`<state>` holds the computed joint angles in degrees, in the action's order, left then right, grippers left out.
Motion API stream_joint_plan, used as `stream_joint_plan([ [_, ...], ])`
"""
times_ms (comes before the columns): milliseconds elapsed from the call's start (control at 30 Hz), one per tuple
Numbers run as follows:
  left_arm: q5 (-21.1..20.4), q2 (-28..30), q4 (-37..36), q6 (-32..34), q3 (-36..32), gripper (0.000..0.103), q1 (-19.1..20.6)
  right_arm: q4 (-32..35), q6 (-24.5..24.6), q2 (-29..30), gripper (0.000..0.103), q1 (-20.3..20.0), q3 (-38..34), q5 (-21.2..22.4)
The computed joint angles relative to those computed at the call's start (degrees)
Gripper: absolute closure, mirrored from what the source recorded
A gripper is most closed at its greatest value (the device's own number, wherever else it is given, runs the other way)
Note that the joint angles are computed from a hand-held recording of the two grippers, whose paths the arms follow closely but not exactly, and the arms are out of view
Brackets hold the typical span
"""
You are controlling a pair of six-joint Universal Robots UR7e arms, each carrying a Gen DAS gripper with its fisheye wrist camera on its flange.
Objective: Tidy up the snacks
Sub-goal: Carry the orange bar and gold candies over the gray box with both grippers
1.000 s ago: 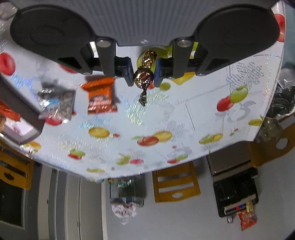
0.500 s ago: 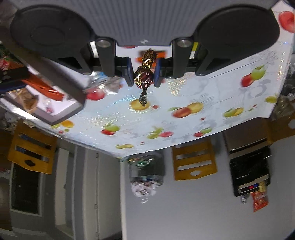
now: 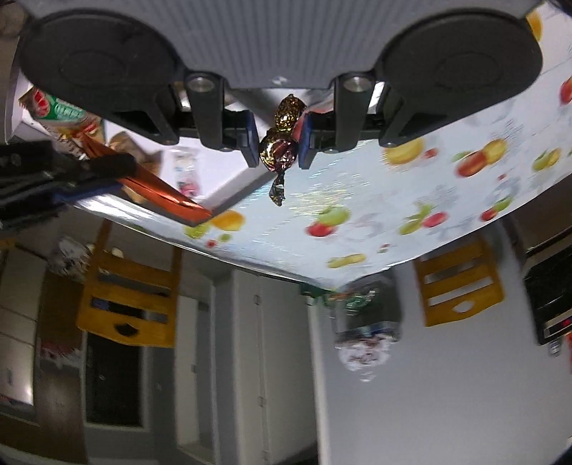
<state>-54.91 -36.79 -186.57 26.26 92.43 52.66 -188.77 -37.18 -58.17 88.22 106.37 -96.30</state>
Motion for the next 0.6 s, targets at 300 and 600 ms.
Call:
stream_joint_plan([
  [300, -5.02, 8.19, 8.41, -3.76, -11.61, 0.082, 1.09, 1.28, 1.94, 3.67, 0.08, -1.3, -6.48, -4.0],
  [600, -2.78, 15.02, 13.42, -6.32, -21.37, 0.082, 2.78, 6.42, 5.29, 7.32, 0.08, -1.11, -12.47, -7.02],
])
